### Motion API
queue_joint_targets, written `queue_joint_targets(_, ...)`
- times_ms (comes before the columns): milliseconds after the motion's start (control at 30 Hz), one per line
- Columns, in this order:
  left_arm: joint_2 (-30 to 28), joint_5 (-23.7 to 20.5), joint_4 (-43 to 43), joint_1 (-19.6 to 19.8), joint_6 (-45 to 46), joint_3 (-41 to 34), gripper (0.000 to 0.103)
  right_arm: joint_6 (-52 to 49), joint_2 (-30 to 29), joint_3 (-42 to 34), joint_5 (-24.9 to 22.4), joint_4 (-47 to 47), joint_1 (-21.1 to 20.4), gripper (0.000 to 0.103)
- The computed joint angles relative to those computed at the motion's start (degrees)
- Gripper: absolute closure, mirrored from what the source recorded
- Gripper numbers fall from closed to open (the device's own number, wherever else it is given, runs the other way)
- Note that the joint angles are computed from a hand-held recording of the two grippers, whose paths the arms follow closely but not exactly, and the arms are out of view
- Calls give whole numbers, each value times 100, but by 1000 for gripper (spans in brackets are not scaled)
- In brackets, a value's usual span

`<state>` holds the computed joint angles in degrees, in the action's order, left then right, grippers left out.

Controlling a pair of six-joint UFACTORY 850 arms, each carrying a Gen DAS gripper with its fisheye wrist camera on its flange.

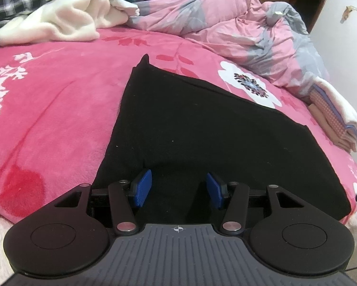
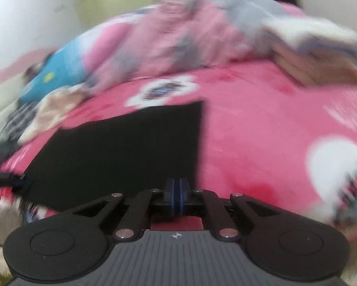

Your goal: Fold clothes

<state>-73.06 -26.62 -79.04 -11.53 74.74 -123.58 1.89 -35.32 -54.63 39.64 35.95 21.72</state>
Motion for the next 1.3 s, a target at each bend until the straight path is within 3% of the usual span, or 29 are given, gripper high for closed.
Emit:
queue_joint_targets(133,14,-99,-91,35,171,41,52,-350,-395,-549,-236,-125,-24,99)
queue_joint_targets(233,-30,-267,-104,84,181,-17,52,-137,-445,-472,-433,67,-135,100)
queue_joint_targets(300,-96,-427,-73,129,71,-117,52,-426,-299,-282,-492,643,-94,100)
queue_joint_targets(400,-188,-642,-58,185,-94,-254,52,-1741,-115,-171,-488,2184,71,98)
queue_joint_targets(500,-211,-742,73,206,-286,-333,52,-2070,-64,-206,-162,2355,232,98)
queue_joint_targets(600,-93,-809,10,244,-260,-187,51,-1598,-208,-452,-31,1303,297,98)
queue_joint_targets(700,173,-734,-417,284,259,256,51,-1317,-624,-996,-400,373,279,98)
queue_joint_targets(833,574,-597,-895,349,974,907,51,-1681,-923,-1290,-1032,446,352,98)
queue_joint_targets(967,894,-635,-1318,344,2089,1384,51,-1443,-589,-870,-1489,273,440,97)
queue_joint_targets(1067,964,-789,-1553,240,2928,1470,50,-1287,-554,-898,-1239,-21,481,97)
queue_joint_targets(1167,802,-753,-1340,-28,3076,1188,50,-876,-727,-1188,-839,-609,470,97)
queue_joint_targets(1233,638,-460,-1058,-238,3086,946,50,-534,-1042,-1613,-719,-1108,428,97)
queue_joint_targets(1300,452,-139,-337,-374,2466,679,50,-225,-1344,-2023,-758,-1576,393,97)
